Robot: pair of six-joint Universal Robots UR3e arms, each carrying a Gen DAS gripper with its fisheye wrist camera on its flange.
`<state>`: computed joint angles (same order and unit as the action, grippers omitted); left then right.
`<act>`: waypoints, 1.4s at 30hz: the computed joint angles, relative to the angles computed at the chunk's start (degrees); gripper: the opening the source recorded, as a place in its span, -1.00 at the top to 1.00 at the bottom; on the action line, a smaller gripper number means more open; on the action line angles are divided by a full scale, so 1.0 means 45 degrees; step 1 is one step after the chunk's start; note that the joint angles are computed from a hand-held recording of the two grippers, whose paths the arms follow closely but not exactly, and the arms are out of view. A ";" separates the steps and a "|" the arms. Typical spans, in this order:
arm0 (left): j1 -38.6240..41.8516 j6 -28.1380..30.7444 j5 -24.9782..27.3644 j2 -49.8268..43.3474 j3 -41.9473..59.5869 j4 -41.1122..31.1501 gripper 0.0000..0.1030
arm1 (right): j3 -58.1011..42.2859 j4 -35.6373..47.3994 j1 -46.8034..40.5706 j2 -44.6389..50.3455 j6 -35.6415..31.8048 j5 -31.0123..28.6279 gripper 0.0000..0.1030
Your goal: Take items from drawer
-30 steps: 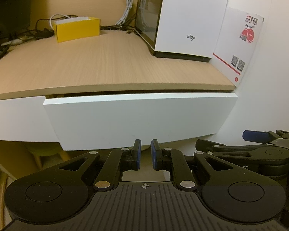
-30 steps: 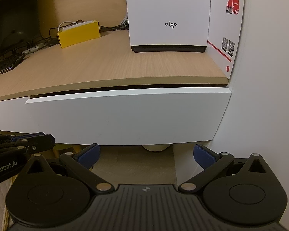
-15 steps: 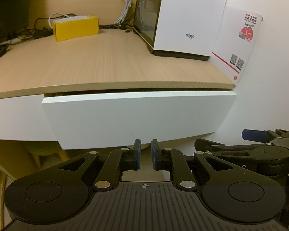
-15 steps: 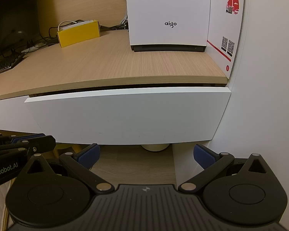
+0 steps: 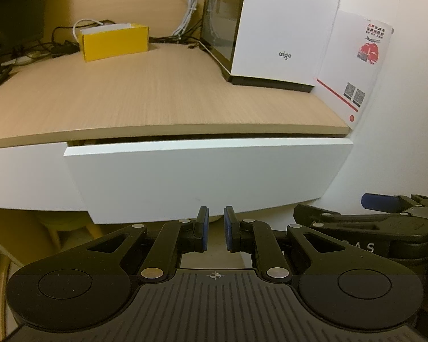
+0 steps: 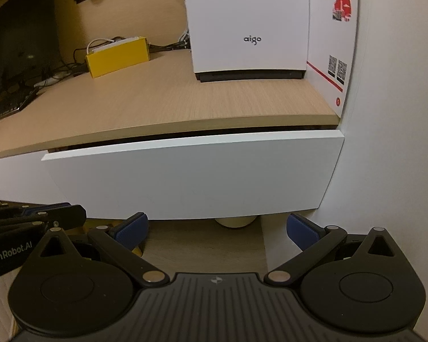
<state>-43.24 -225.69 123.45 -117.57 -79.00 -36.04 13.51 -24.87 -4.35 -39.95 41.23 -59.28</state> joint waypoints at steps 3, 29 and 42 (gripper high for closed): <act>0.0216 0.0194 -0.0161 0.0056 -0.0099 0.0219 0.73 | 0.1642 -0.0917 -0.0008 -0.0858 -0.0226 0.0073 -1.00; 0.4633 -0.0052 -0.0373 0.3275 -0.5202 0.2606 0.70 | 0.9887 -0.4118 0.1614 -0.5336 -0.1356 0.0612 -1.00; 0.4867 -0.1231 -0.0349 0.2030 -0.2919 0.0225 0.70 | 1.0804 -0.5492 0.3042 -0.5675 -0.0210 0.1001 -1.00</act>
